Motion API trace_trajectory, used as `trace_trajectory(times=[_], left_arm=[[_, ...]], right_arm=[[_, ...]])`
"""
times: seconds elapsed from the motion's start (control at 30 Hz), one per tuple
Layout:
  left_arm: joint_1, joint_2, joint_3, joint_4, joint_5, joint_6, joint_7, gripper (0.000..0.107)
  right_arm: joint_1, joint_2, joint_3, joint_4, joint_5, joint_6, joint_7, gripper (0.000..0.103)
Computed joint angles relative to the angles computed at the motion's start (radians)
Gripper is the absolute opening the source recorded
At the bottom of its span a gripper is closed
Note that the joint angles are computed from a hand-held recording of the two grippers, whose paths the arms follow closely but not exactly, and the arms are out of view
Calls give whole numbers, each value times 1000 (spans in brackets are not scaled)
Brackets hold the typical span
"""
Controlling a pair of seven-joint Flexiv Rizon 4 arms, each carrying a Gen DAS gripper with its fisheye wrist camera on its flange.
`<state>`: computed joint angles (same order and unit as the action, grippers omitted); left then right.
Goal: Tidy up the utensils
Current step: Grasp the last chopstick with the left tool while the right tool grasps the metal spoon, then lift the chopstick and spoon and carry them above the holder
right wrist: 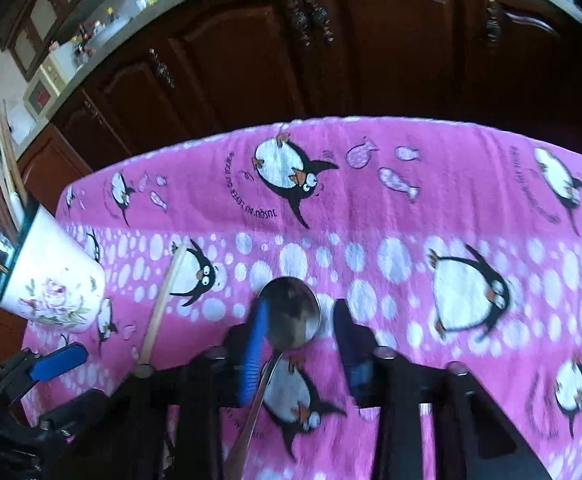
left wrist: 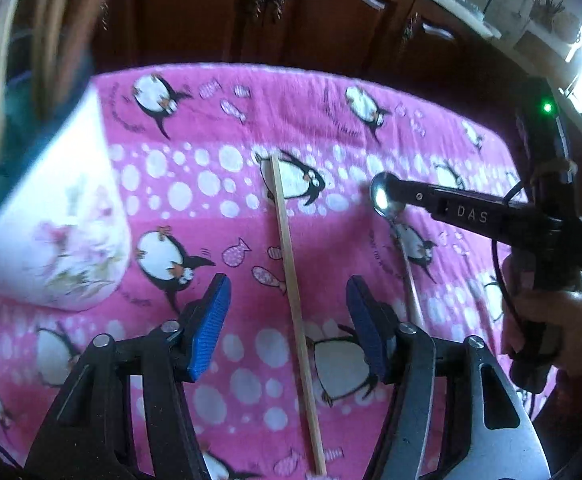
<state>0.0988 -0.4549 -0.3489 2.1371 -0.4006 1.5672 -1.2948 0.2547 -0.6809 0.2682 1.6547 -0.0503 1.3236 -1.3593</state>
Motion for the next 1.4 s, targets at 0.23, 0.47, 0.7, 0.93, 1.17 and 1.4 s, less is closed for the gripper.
trace_trajectory(times=[0.23,0.47,0.7,0.93,1.17,1.4], left_arm=[[-23,-47,28,-42,-11,-42,-3,10],[101,58,-108,108,-111,-61,89,4],[120,137,-170,206,-242,-50,210,15],[-73,58,40,53,-163,-45,161,35],[-203,-37,218,-93,15,-118,35,29],[-27,33,24,2,-76,-83,148,4]], right_arm=[[-64,1,83,11,43,1,-98,3],[-207,60,235,60,222,-102,-266,2],[-224,128,237,133,361,-141,-388,5],[-160,125,168,97,430,-139,-418,18],[-119,117,145,76,429,-151,-433,9],[-97,169,147,133,400,-74,-452,2]])
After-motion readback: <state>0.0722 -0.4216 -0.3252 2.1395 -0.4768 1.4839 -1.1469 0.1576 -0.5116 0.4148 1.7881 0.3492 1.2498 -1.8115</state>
